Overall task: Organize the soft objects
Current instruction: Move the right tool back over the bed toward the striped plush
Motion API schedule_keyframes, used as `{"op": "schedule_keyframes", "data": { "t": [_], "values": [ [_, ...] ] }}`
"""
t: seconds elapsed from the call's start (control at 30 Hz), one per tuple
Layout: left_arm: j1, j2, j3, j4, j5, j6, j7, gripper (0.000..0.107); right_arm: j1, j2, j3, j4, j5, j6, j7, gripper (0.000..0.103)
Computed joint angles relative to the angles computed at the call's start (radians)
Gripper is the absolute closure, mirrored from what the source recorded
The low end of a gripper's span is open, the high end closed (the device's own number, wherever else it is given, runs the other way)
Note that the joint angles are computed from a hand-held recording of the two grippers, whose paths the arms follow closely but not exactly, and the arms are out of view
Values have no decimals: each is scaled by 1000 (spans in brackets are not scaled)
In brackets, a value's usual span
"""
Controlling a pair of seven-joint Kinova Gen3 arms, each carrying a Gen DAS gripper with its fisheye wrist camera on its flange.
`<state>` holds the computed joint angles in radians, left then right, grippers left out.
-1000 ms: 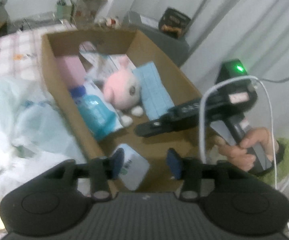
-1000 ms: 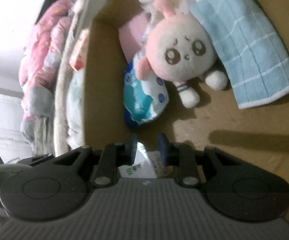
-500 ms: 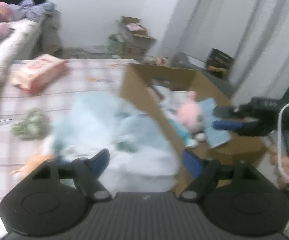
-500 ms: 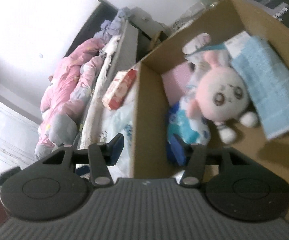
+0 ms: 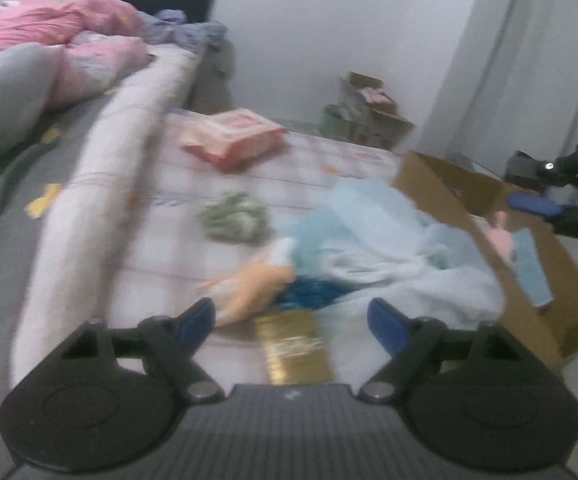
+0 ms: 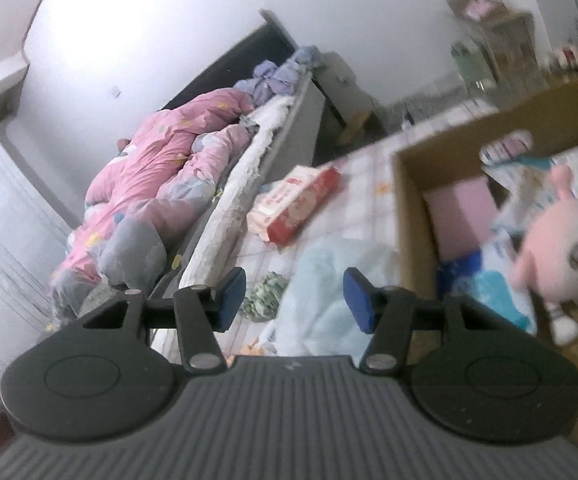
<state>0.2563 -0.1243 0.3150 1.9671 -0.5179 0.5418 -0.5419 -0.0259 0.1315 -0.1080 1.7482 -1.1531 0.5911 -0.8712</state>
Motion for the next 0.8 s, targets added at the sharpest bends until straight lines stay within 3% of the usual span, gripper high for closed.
{"op": "schedule_keyframes", "data": {
  "t": [0.07, 0.27, 0.33, 0.43, 0.53, 0.67, 0.8],
  "values": [
    [-24, -29, 15, 45, -49, -16, 56, 23, -37, -17, -26, 15, 49, -81, -29, 48],
    [-57, -43, 49, 108, -152, -13, 132, 23, -314, -28, 67, 68, 293, -313, -224, 48],
    [-78, -38, 87, 129, -233, -10, 194, 23, -349, -15, 61, 71, 374, -341, -298, 48],
    [-115, -23, 156, 153, -355, 0, 282, 23, -274, 24, -56, 47, 439, -319, -377, 48],
    [-78, 7, 136, 164, -458, -1, 345, 24, -180, 90, -175, 0, 419, -249, -405, 48],
    [-70, 44, 96, 160, -525, -50, 344, 28, -201, 170, -181, -87, 453, -154, -484, 48],
    [-20, 87, -32, 127, -447, -150, 193, 33, -200, 245, -204, -193, 465, -49, -502, 48]
  ]
}}
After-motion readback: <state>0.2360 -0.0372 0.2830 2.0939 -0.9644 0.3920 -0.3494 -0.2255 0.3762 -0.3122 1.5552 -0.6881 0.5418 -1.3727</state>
